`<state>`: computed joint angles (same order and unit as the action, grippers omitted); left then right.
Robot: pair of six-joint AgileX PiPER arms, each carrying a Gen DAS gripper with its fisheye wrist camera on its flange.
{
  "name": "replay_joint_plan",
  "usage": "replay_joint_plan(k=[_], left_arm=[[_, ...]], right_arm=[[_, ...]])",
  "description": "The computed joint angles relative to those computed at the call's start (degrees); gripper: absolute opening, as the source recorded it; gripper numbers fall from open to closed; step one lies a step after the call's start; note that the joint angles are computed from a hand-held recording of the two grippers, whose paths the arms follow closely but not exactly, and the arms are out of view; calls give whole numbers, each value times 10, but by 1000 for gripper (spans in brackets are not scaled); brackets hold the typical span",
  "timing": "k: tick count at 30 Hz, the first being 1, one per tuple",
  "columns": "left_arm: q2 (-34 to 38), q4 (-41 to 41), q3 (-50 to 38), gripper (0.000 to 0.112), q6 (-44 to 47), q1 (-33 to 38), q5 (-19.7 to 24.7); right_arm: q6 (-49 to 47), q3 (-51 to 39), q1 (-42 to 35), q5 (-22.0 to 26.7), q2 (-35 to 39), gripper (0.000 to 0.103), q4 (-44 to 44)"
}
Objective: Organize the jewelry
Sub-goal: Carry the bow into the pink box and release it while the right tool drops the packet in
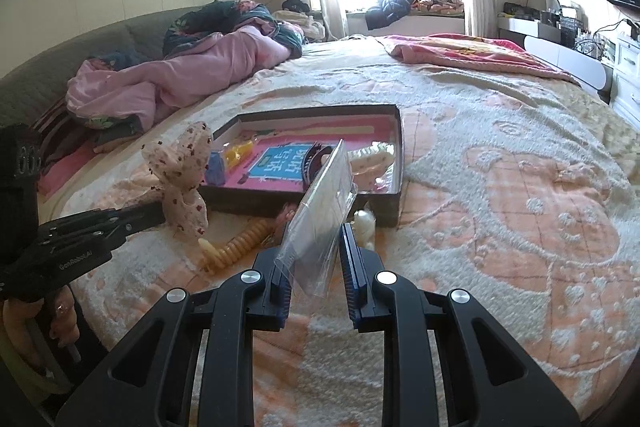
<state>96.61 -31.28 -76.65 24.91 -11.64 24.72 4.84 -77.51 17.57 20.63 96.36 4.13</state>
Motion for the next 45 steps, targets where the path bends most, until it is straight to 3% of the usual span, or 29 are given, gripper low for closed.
replay_joint_plan(k=[9, 24, 45], left_arm=[[64, 80, -98, 3, -93, -18, 24], [188, 178, -290, 3, -197, -23, 109], [292, 202, -457, 3, -232, -16, 198]], right_arm=[[-38, -52, -20, 17, 37, 21, 27], [-35, -178, -49, 64, 131, 21, 26], [9, -394, -52, 158, 283, 21, -27]])
